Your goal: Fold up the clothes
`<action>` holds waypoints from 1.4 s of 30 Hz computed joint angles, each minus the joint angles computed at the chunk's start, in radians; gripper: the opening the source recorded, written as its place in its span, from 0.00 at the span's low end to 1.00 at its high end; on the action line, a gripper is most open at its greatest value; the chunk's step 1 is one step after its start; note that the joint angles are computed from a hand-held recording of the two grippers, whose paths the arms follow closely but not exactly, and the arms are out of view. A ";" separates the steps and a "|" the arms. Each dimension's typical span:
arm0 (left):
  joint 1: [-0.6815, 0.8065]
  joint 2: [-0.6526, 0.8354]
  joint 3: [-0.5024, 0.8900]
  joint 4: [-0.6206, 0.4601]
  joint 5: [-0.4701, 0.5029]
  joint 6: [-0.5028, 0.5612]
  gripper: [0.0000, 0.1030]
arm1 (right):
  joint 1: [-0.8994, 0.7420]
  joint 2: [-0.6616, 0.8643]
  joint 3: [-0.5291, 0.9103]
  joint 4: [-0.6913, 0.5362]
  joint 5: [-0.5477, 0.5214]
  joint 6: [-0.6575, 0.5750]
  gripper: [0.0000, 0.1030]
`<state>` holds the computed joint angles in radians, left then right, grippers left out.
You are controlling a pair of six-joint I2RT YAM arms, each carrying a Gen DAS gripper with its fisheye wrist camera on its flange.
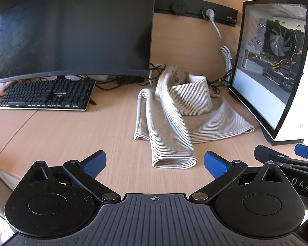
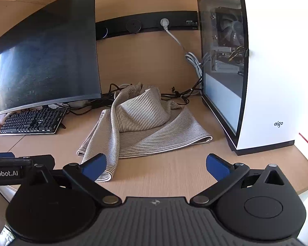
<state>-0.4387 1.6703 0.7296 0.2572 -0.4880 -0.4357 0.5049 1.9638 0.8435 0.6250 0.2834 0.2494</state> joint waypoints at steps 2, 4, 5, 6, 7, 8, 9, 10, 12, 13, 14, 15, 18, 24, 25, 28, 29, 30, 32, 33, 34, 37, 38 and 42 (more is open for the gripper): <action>-0.003 0.001 0.001 -0.001 -0.004 -0.001 1.00 | -0.002 0.001 -0.002 0.003 -0.004 -0.001 1.00; -0.005 0.002 0.003 -0.001 -0.008 -0.002 1.00 | -0.002 0.001 -0.002 0.005 -0.003 0.000 1.00; -0.005 0.002 0.003 0.000 -0.008 -0.002 1.00 | -0.002 0.002 -0.002 0.006 -0.002 0.001 1.00; -0.005 0.003 0.002 0.001 -0.008 -0.002 1.00 | -0.002 0.002 -0.004 0.008 -0.001 0.002 1.00; -0.004 0.003 0.002 0.002 -0.007 -0.001 1.00 | -0.001 0.002 -0.006 0.011 -0.001 0.002 1.00; -0.003 0.003 0.003 0.003 -0.007 0.000 1.00 | -0.001 0.002 -0.006 0.011 -0.001 0.002 1.00; -0.003 0.003 0.003 0.004 -0.008 0.001 1.00 | -0.002 0.002 -0.006 0.011 -0.001 0.003 1.00; -0.004 0.004 0.004 0.005 -0.009 0.002 1.00 | -0.003 0.002 -0.006 0.011 -0.002 0.002 1.00; -0.005 0.006 0.007 0.002 -0.012 0.001 1.00 | -0.006 0.001 -0.009 0.014 -0.008 0.000 1.00; -0.006 0.007 0.009 0.001 -0.014 0.001 1.00 | -0.007 0.002 -0.009 0.015 -0.010 -0.001 1.00; -0.007 0.007 0.010 0.000 -0.016 0.001 1.00 | -0.009 0.002 -0.010 0.017 -0.012 -0.002 1.00; -0.008 0.007 0.010 0.000 -0.018 0.001 1.00 | -0.010 0.002 -0.010 0.017 -0.015 -0.003 1.00; -0.009 0.006 0.011 0.000 -0.024 0.001 1.00 | -0.014 0.004 -0.007 0.017 -0.020 -0.004 1.00; -0.013 0.008 0.014 -0.003 -0.034 -0.002 1.00 | -0.017 0.006 -0.004 0.016 -0.027 -0.002 1.00; -0.014 0.008 0.014 -0.003 -0.035 -0.003 1.00 | -0.017 0.006 -0.003 0.016 -0.028 -0.002 1.00; -0.015 0.009 0.015 -0.004 -0.038 -0.006 1.00 | -0.018 0.007 -0.002 0.014 -0.031 -0.002 1.00; -0.016 0.010 0.016 -0.005 -0.039 -0.007 1.00 | -0.018 0.007 -0.004 0.016 -0.031 -0.003 1.00; -0.016 0.010 0.015 -0.004 -0.040 -0.007 1.00 | -0.018 0.007 -0.006 0.019 -0.031 -0.004 1.00; -0.015 0.010 0.015 -0.003 -0.039 -0.007 1.00 | -0.018 0.006 -0.009 0.022 -0.031 -0.005 1.00; -0.015 0.010 0.015 -0.003 -0.039 -0.007 1.00 | -0.018 0.005 -0.011 0.023 -0.032 -0.005 1.00; -0.016 0.010 0.015 -0.003 -0.040 -0.008 1.00 | -0.019 0.004 -0.013 0.025 -0.032 -0.005 1.00; -0.020 0.012 0.017 -0.007 -0.043 -0.011 1.00 | -0.020 0.001 -0.019 0.029 -0.034 -0.004 1.00; -0.022 0.013 0.018 -0.010 -0.044 -0.012 1.00 | -0.020 -0.001 -0.021 0.030 -0.035 -0.004 1.00; -0.032 0.015 0.016 -0.011 -0.051 -0.015 1.00 | -0.022 -0.005 -0.029 0.035 -0.037 -0.003 1.00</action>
<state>-0.4711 1.6852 0.7452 0.2462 -0.5394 -0.4506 0.4831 1.9585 0.8148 0.6602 0.2460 0.2463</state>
